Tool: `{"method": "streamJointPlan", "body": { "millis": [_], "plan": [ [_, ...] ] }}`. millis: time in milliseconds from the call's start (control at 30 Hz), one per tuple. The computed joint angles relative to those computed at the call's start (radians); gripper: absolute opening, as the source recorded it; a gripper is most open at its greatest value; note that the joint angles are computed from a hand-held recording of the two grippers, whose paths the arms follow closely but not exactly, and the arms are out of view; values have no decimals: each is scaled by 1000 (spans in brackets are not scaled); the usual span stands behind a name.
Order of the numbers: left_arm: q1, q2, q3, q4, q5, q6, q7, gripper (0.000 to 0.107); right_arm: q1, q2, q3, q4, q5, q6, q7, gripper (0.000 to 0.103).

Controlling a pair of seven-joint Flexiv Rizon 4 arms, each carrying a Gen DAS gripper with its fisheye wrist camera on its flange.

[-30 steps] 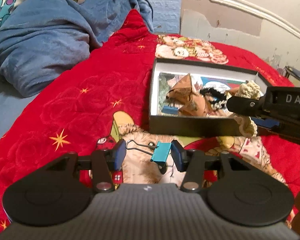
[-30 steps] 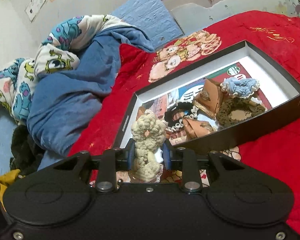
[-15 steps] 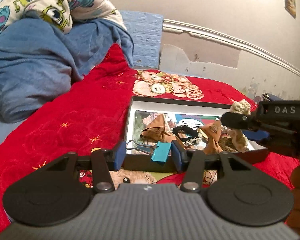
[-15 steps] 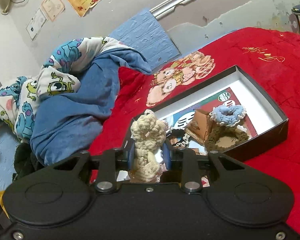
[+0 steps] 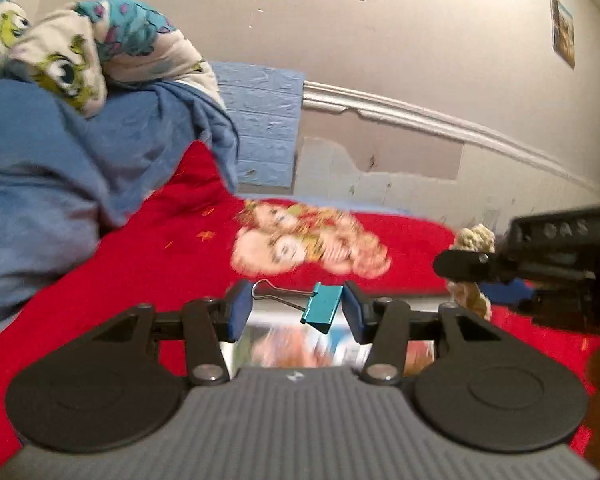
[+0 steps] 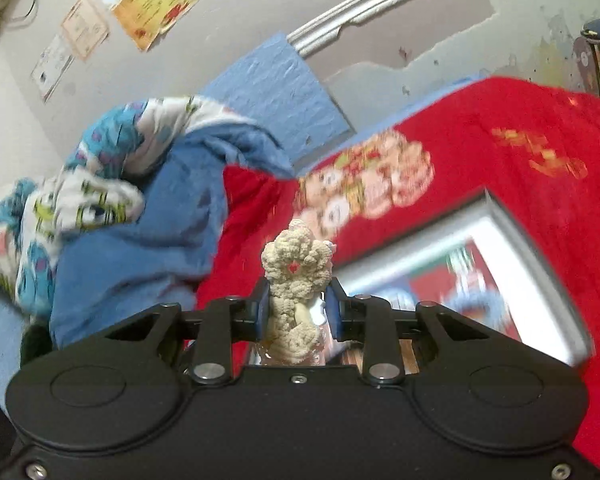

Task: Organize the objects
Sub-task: 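Lift the clip and cream scrunchie and carry them over the black box, then lower the clip and cream scrunchie into the box and open both grippers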

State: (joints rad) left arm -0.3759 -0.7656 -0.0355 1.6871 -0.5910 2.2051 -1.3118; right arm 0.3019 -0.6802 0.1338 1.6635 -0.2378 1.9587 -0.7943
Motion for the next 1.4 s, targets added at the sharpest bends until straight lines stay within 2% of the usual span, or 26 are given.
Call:
{"method": "streamJointPlan", "body": {
  "millis": [67,133,200,233,300,400,433,533,567,667,733,900,933,1000,1033,1100,1200,1400],
  "plan": [
    [-4,-37,17,-103,-31,-42,26,53,13,-27,-22,-68,5,-4,1,28],
    [-39,-89,64,-195,-82,-55,84,53,40,-60,-60,-123,25,8,-7,28],
    [-80,-144,108,-271,-171,-56,152,53,47,-101,-67,-168,41,32,-6,28],
    [-73,-169,97,-302,-182,-50,161,53,39,-131,-57,-197,39,43,0,28],
    [-15,-194,24,-322,-124,-31,115,53,52,-184,-77,-256,51,52,3,28],
    [103,-217,-99,-309,51,-22,-24,53,71,-251,-103,-316,84,61,11,28],
    [121,-218,-108,-296,94,-36,-43,53,76,-259,-110,-317,97,53,16,28],
    [78,-218,-35,-307,47,-119,-21,53,127,-271,-186,-338,174,-7,31,28],
    [90,-216,-48,-308,62,-133,-36,53,121,-279,-179,-348,167,-11,33,28],
    [164,-216,-128,-303,173,-179,-95,54,34,-321,-49,-388,87,-23,63,28],
    [184,-220,-145,-301,207,-206,-128,55,16,-347,-18,-411,80,-25,103,28],
    [161,-215,-92,-315,215,-271,-174,56,111,-349,-168,-421,142,-57,122,28],
    [141,-218,-61,-323,194,-297,-181,55,120,-350,-181,-421,144,-63,119,28],
    [65,-223,51,-341,113,-356,-197,55,143,-341,-210,-408,160,-93,123,28],
    [52,-224,78,-346,104,-374,-216,55,155,-340,-228,-413,163,-132,130,28],
    [70,-217,59,-341,126,-386,-231,55,187,-332,-275,-399,178,-162,146,28],
    [33,-223,130,-356,115,-434,-265,55,202,-333,-299,-396,176,-165,158,29],
    [8,-229,193,-378,153,-509,-338,55,230,-322,-341,-383,154,-224,190,29]
  ]
}}
